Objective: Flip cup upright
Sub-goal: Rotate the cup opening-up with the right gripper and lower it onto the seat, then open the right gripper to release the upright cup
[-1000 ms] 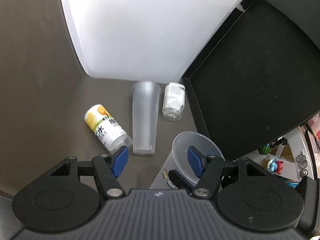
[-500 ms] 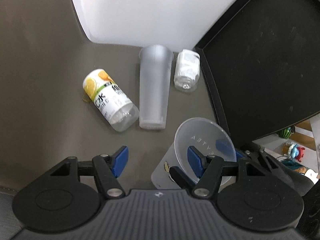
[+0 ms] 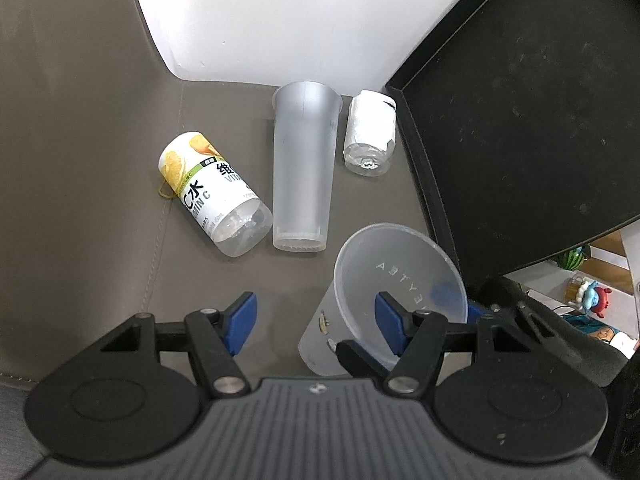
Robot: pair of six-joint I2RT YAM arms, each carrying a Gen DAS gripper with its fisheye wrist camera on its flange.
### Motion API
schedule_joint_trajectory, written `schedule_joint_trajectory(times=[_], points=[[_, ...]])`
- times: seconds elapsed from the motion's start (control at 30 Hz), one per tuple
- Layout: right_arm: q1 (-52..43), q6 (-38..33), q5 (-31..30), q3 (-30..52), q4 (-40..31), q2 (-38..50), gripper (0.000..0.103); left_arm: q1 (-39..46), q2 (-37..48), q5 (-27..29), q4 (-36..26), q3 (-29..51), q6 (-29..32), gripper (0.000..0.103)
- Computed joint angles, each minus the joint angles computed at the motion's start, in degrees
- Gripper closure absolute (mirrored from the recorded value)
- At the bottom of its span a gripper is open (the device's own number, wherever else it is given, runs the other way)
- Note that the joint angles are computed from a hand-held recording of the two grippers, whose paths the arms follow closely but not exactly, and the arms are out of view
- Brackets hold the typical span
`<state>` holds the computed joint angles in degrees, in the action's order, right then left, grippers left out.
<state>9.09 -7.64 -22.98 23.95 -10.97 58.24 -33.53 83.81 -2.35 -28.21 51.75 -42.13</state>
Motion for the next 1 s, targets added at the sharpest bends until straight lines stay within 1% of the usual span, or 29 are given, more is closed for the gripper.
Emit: schedule_joint_trajectory(times=[0.07, 0.17, 0.27, 0.3, 0.37, 0.57, 0.67, 0.77, 1.0], points=[[-1.3, 0.7, -2.0, 0.3, -1.6, -0.4, 0.019, -0.2, -0.5, -0.3, -1.2, 0.6, -0.1, 0.039], [-1.4, 0.5, -1.9, 1.0, -3.9, -1.4, 0.017, -0.7, -1.4, -1.1, -2.9, 1.7, -0.4, 0.039], [-1.9, 0.8, -3.0, 2.4, -6.3, -1.0, 0.013, -1.5, -2.6, -2.2, -4.6, 2.6, -0.6, 0.038], [-2.6, 0.8, -4.1, 3.0, -7.4, -0.3, 0.01, -1.8, -2.9, -2.7, -5.4, 3.0, -0.8, 0.037], [-4.3, 0.1, -6.7, 4.5, -10.5, 1.0, 0.009, -2.7, -3.6, -4.0, -6.9, 3.6, -1.5, 0.033], [-6.5, 0.1, -7.9, 5.4, -13.6, 0.9, 0.008, -5.3, -6.5, -7.2, -11.1, 4.8, -3.0, 0.029], [-8.5, -0.7, -10.5, 6.0, -16.3, -0.5, 0.006, -6.7, -7.8, -8.7, -13.1, 5.3, -3.9, 0.026], [-9.9, -1.2, -11.7, 6.6, -19.2, -2.2, 0.005, -8.3, -8.7, -10.3, -15.7, 6.3, -4.9, 0.022], [-13.5, -2.4, -13.7, 8.4, -25.3, -4.8, 0.0, -12.5, -11.7, -14.7, -19.9, 7.3, -7.1, 0.017]])
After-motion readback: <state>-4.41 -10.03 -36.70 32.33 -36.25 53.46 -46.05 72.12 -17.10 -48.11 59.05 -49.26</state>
